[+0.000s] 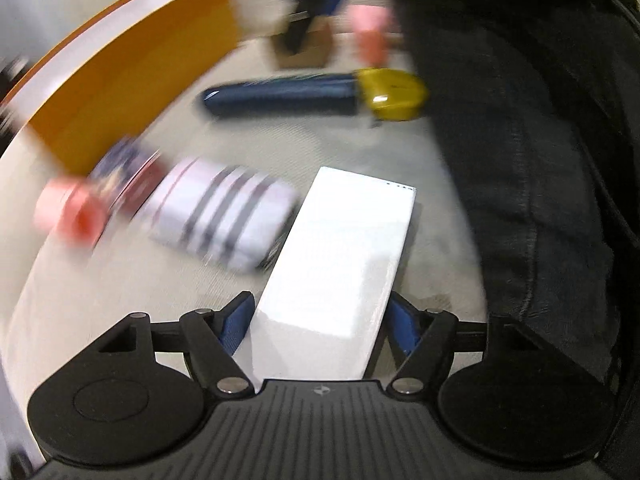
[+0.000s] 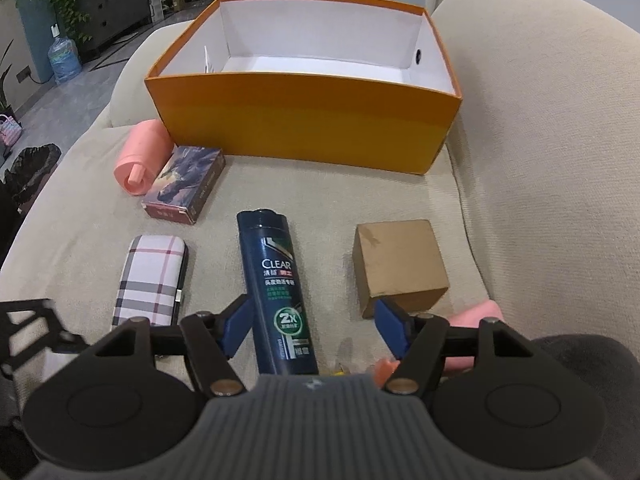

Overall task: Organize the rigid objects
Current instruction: 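Grasp the white card box with the left tool while the right tool grasps the brown cardboard cube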

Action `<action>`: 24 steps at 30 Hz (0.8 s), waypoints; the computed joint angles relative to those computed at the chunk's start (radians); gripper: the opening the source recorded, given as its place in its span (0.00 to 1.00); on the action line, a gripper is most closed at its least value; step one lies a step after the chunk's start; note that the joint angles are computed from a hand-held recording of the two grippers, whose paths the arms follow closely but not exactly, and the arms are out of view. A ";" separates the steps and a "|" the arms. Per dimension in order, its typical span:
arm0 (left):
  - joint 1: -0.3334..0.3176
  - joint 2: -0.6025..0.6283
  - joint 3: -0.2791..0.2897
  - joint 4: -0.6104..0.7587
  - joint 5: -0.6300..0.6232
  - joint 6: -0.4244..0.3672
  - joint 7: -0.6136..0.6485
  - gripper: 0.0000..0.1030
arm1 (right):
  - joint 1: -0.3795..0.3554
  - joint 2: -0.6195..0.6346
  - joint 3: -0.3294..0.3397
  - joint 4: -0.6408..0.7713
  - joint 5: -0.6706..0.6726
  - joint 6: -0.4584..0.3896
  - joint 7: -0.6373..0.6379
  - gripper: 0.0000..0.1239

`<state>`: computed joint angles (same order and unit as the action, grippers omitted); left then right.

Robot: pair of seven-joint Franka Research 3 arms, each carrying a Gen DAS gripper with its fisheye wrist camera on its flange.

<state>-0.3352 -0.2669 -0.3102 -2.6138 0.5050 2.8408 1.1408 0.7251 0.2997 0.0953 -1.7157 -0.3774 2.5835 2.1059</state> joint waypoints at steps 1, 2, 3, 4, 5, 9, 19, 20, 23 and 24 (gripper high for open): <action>0.017 -0.028 -0.014 -0.024 0.007 -0.002 -0.061 0.79 | 0.000 0.008 0.000 0.011 -0.002 -0.004 -0.005 0.54; 0.016 -0.049 -0.011 -0.043 -0.001 0.000 -0.081 0.80 | 0.002 0.017 -0.005 0.024 -0.008 -0.009 -0.002 0.54; 0.028 -0.070 -0.024 -0.059 0.003 -0.005 -0.130 0.80 | 0.002 0.027 -0.011 0.041 -0.013 -0.015 -0.002 0.54; 0.041 -0.078 -0.039 -0.062 0.012 -0.015 -0.173 0.80 | 0.003 0.039 -0.016 0.061 -0.018 -0.028 -0.005 0.54; 0.050 -0.094 -0.053 -0.069 0.019 -0.032 -0.222 0.80 | 0.004 0.053 -0.023 0.086 -0.026 -0.048 -0.010 0.55; 0.040 -0.140 -0.043 -0.107 0.019 -0.030 -0.297 0.80 | 0.006 0.108 -0.043 0.193 -0.052 -0.144 -0.059 0.62; 0.167 -0.190 -0.085 -0.130 0.064 -0.072 -0.635 0.74 | -0.020 0.287 -0.038 0.482 0.120 -0.420 -0.227 0.62; 0.178 -0.189 -0.079 -0.131 0.078 -0.070 -0.657 0.73 | -0.016 0.309 -0.040 0.516 0.129 -0.448 -0.239 0.62; 0.189 -0.171 -0.070 -0.119 0.131 -0.063 -0.677 0.74 | -0.010 0.367 -0.047 0.606 0.155 -0.501 -0.276 0.62; 0.192 -0.165 -0.072 -0.114 0.150 -0.065 -0.680 0.75 | -0.008 0.390 -0.049 0.643 0.164 -0.527 -0.288 0.62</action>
